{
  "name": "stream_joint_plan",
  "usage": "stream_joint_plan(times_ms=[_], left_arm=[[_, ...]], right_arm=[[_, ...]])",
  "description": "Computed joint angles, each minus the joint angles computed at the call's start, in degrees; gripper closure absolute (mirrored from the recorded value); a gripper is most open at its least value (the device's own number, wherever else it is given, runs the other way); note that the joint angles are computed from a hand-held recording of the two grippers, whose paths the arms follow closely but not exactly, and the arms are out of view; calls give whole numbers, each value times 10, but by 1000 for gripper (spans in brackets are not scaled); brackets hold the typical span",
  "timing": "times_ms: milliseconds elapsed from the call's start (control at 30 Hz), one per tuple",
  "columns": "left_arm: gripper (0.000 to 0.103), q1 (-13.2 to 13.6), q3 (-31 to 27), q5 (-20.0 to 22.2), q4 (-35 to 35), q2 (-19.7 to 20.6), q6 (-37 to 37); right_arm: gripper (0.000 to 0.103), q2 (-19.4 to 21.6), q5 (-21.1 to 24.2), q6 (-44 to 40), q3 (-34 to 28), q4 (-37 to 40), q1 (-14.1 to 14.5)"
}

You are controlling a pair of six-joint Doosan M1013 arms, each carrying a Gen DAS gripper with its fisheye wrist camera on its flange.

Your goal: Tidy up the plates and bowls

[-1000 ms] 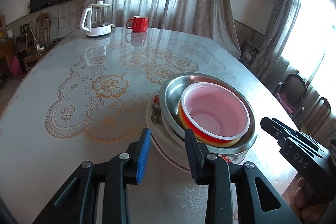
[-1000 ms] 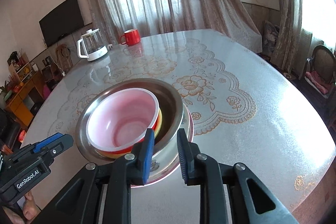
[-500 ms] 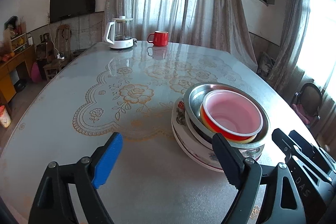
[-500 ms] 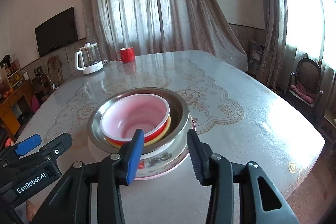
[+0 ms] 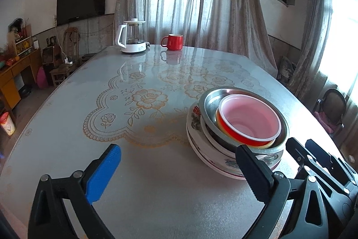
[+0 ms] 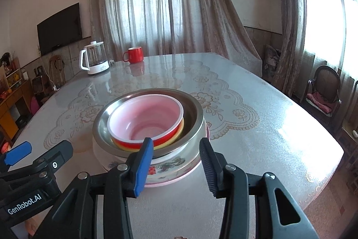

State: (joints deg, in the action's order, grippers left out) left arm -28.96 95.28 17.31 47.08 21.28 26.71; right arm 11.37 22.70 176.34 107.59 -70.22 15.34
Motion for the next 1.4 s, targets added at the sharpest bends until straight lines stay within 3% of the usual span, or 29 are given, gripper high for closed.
stream_joint_plan(times_ms=[100, 300, 433, 1400], left_arm=[[0, 0, 0, 1, -5, 0, -1], [0, -13, 4, 33, 107, -1, -101], [0, -15, 5, 33, 128, -1, -117], [0, -11, 4, 15, 105, 1, -97]], right_arm=[[60, 0, -4, -7, 0, 8, -1], [60, 1, -9, -19, 0, 24, -3], [60, 1, -9, -16, -1, 23, -3], [60, 8, -12, -30, -5, 35, -5]])
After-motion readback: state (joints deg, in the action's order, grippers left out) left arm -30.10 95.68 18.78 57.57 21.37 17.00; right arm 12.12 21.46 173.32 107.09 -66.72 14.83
